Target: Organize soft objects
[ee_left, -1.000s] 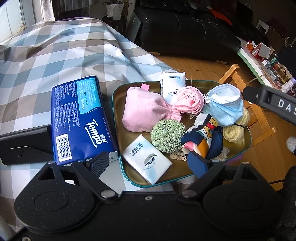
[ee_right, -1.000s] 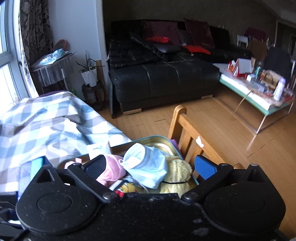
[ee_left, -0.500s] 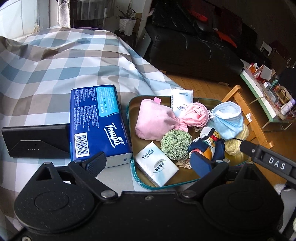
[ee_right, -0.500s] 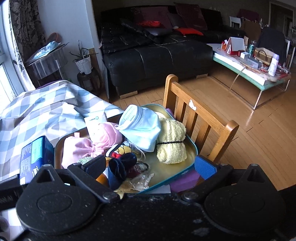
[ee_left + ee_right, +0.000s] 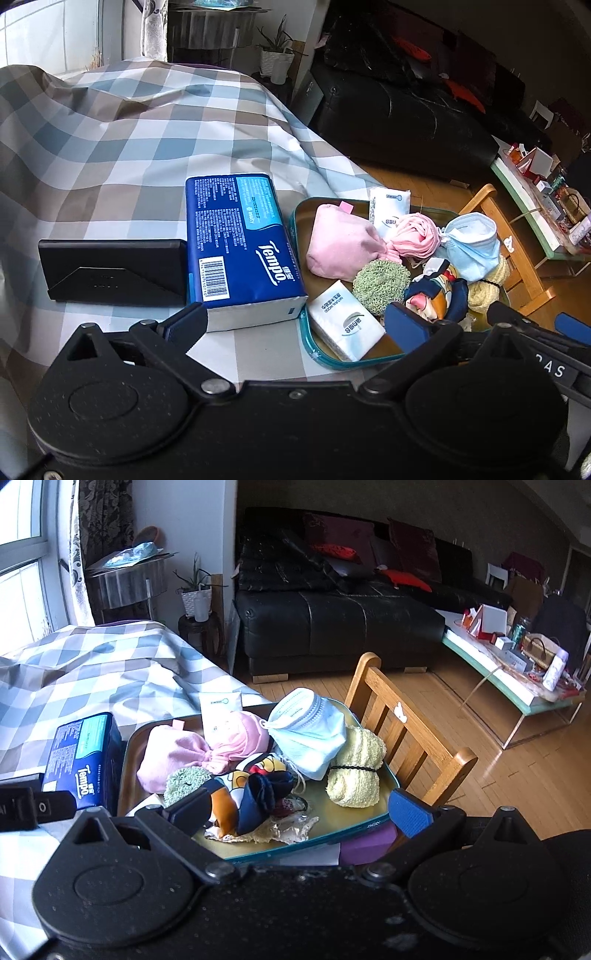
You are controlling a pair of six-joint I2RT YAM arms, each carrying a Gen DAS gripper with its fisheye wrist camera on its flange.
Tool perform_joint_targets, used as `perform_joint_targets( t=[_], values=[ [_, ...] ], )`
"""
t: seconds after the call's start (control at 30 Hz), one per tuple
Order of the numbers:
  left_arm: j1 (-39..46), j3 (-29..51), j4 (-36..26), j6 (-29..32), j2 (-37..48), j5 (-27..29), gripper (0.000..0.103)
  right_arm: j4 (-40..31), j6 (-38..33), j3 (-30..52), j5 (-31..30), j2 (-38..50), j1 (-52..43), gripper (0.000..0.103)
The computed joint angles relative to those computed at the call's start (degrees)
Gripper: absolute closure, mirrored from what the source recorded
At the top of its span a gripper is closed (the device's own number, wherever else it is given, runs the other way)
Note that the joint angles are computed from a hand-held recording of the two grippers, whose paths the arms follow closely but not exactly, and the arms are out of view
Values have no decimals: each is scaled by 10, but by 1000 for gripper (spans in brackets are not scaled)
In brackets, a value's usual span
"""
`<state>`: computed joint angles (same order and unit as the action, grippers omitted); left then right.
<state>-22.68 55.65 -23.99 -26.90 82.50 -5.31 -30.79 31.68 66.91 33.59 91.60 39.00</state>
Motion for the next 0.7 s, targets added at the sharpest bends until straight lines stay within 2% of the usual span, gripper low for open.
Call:
perform_joint_targets(
  t=[0.13,0.43,0.7],
  values=[
    [-12,7,-5,6,17,-10,4,13,-12,-7,-9,4,-3,0],
    [-24,-14,16,5,-3,-9,4,5,38,-16,-22,7,-25,0],
    [-47,-16,16,7,-2,-47,4,9,40,-22,-13,5,-17,0]
  ],
)
